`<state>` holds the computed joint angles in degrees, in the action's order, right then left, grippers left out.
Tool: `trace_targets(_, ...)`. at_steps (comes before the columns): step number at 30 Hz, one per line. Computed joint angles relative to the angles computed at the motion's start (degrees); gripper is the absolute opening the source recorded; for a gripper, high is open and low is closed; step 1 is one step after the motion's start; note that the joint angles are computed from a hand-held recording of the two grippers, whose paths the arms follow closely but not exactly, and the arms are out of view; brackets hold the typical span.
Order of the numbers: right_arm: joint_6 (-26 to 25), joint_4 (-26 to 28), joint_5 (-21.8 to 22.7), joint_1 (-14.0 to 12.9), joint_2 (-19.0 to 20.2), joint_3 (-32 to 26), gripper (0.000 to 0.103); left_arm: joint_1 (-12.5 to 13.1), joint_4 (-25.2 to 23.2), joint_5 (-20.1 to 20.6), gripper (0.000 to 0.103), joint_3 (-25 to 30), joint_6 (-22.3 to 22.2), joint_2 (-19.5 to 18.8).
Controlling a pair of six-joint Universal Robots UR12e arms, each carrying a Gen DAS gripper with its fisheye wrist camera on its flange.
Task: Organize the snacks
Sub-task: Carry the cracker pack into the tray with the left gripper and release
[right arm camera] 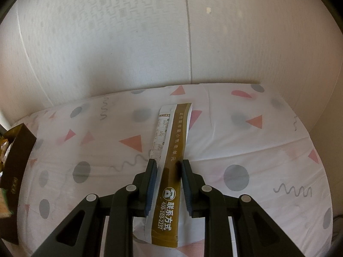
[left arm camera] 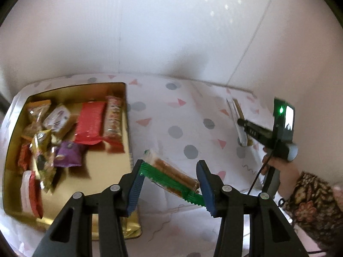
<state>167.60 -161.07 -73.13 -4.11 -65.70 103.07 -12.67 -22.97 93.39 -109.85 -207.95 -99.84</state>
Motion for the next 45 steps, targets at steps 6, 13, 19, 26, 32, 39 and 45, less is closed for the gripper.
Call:
trace_targets(6, -0.19, -0.28, -0.82, 0.24, 0.00, 0.02, 0.023, 2.19, 5.54, -1.42, 0.050, -4.69, -5.74, 3.76)
trace_targets(13, -0.25, -0.43, -1.34, 0.40, -0.06, 0.06, 0.023, 4.24, 5.15, 1.20, 0.050, -9.02, -10.01, 7.45)
trace_targets(19, -0.32, 0.24, -1.49, 0.42, -0.18, -0.10, 0.023, 5.81, 2.19, 2.72, 0.050, -11.81, -11.19, 9.31)
trace_targets(26, -1.37, 5.36, -3.04, 0.90, -0.76, -1.50, 0.020, 6.86, -0.10, 2.92, 0.049, -14.25, -11.20, 10.46)
trace_targets(32, -0.74, 7.28, -3.16, 0.71, -1.83, -1.32, 0.018, 7.43, -1.49, 2.69, 0.049, -14.70, -8.77, 10.64)
trace_targets(39, -1.09, 6.11, -0.83, 0.52, -4.02, -0.09, 0.018, 9.30, -3.97, -0.83, 0.047, -14.93, -5.70, 10.50)
trace_targets(45, 1.28, 6.48, 2.97, 0.11, -6.00, 0.97, 0.018, 11.49, -6.74, -3.83, 0.047, -14.32, -1.67, 10.51)
